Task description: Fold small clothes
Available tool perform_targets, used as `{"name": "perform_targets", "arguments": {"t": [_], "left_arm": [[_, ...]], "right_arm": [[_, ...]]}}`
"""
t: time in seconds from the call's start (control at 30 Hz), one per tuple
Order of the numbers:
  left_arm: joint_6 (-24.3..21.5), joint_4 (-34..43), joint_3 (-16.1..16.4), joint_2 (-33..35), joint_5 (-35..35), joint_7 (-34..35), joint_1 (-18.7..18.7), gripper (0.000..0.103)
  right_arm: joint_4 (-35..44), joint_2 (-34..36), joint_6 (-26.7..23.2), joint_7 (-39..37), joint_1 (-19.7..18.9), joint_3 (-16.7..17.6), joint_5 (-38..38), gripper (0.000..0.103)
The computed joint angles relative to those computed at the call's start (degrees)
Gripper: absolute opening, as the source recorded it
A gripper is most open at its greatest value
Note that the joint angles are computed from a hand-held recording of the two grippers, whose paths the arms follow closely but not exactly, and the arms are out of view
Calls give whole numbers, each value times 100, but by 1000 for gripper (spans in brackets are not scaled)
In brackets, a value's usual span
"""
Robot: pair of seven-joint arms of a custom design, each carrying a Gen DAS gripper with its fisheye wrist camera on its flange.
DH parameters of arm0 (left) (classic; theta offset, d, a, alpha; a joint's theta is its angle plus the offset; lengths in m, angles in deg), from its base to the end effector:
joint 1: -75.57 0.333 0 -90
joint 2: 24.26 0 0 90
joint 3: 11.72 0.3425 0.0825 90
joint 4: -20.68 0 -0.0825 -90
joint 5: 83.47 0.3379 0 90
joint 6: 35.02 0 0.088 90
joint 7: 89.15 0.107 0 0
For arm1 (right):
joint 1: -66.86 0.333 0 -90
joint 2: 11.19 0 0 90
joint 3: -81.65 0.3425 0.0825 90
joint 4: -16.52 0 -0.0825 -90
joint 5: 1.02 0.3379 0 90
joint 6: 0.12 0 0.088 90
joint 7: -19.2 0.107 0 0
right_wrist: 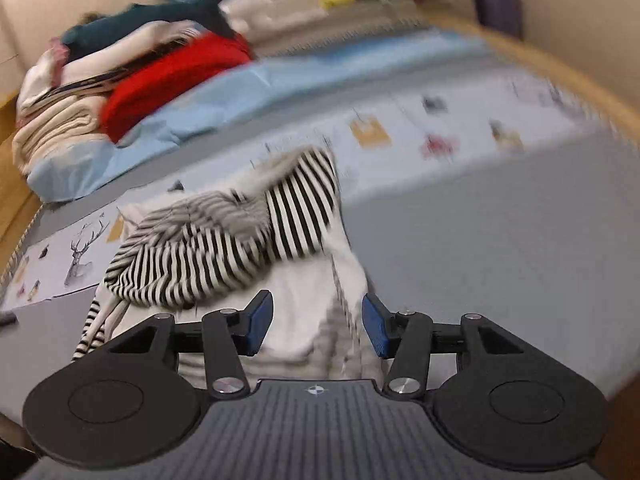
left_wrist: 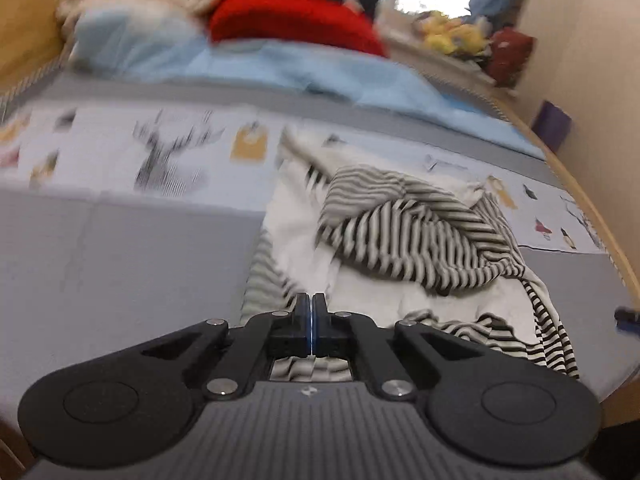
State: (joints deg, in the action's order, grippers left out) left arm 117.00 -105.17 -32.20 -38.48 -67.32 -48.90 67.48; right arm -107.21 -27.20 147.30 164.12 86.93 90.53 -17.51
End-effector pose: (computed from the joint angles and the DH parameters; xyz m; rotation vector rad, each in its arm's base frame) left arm 0.4097 -0.2529 0.6030 -1.9966 1.7245 -0.8856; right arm 0.4030 0.2397 0.6320 -1.4961 1.9380 -0.3983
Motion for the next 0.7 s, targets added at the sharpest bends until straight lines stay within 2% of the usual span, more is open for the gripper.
{"name": "perform_targets", "arguments": {"t": [0.03,0.1,0.2,0.3,0.33,0.37,0.47,0.57,0.7], "left_arm": [[80,-121,79,-39,-135,20,-24,0],[81,-304,317,-38,-731,246,-162,0],[-218,-357,596,46,-1745,495,-306,3],[-547,-299,787,172,-2601,901,-417,20],[-649,-271,811,213,-2811,1042,-443,33],[-714,-253,808,240,-2933,1148,-449,45],[-1029,-69,707,374,-2878,1265,-411,64],[-1291,97,650,511,-2769,1313,-408,66],[-1533,196,657,650,-2839,1189,-412,67]], "right_arm": [[-166,-64,129,22,52,-69,204,52],[-293,-108,15,-78,127,-105,409,52],[-415,-44,-145,-192,204,-77,534,51],[-305,177,-610,-393,338,-128,930,51],[-279,226,-717,-446,356,-122,985,50],[-231,286,-893,-481,364,-97,982,50],[-180,334,-1198,-342,322,-30,851,51],[-233,304,-1243,-215,312,-40,886,51],[-160,417,-1463,-426,362,-91,1053,52]]}}
